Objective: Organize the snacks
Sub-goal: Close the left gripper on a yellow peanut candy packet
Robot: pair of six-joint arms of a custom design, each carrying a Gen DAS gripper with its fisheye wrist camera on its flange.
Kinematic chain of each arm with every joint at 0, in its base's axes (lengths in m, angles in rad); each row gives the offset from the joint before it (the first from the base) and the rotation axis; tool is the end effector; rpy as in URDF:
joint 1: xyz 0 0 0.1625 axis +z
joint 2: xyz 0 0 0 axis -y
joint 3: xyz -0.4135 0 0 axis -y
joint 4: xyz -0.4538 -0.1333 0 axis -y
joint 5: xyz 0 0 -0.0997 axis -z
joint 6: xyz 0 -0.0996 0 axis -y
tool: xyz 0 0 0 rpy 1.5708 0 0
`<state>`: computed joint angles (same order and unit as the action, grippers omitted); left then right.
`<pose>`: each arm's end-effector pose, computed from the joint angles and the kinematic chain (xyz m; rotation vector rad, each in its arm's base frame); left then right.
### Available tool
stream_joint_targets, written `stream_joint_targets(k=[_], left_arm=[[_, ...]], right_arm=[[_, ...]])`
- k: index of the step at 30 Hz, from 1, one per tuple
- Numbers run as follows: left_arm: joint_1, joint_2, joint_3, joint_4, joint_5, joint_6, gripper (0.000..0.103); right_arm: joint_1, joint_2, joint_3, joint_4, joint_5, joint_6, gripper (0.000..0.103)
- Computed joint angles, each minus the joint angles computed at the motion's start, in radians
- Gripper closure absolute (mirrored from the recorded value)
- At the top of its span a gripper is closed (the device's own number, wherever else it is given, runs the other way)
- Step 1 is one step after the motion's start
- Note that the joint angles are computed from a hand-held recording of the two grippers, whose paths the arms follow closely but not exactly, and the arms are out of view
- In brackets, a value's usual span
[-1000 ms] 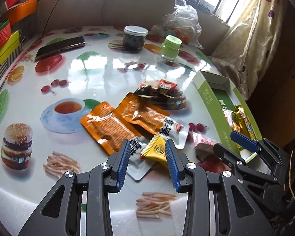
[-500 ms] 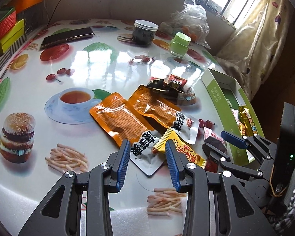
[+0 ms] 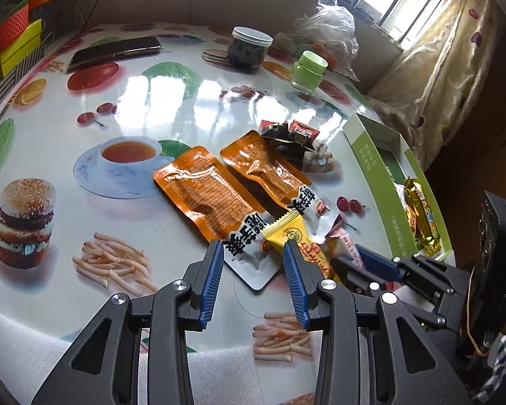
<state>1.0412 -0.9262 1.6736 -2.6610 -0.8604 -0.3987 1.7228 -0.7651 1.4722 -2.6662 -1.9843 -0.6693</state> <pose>-0.1828 -0.7048 0.1470 0.0034 2.5404 -0.8134 0.2088 -0.7471 0.1074 0.9483 -2.4491 0.3580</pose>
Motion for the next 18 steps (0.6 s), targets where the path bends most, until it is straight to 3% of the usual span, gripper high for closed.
stream_joint_targets(k=[12,18], left_arm=[[-0.011,0.011,-0.007,0.027,0.008,-0.013,0.065],[-0.015,0.034,-0.029,0.049,-0.005,0.007,0.065]], right_arm=[[-0.020,-0.036,0.015,0.118,0.133,0.119,0.083],[-0.016,-0.054,0.053,-0.017,0.066,0.104,0.083]])
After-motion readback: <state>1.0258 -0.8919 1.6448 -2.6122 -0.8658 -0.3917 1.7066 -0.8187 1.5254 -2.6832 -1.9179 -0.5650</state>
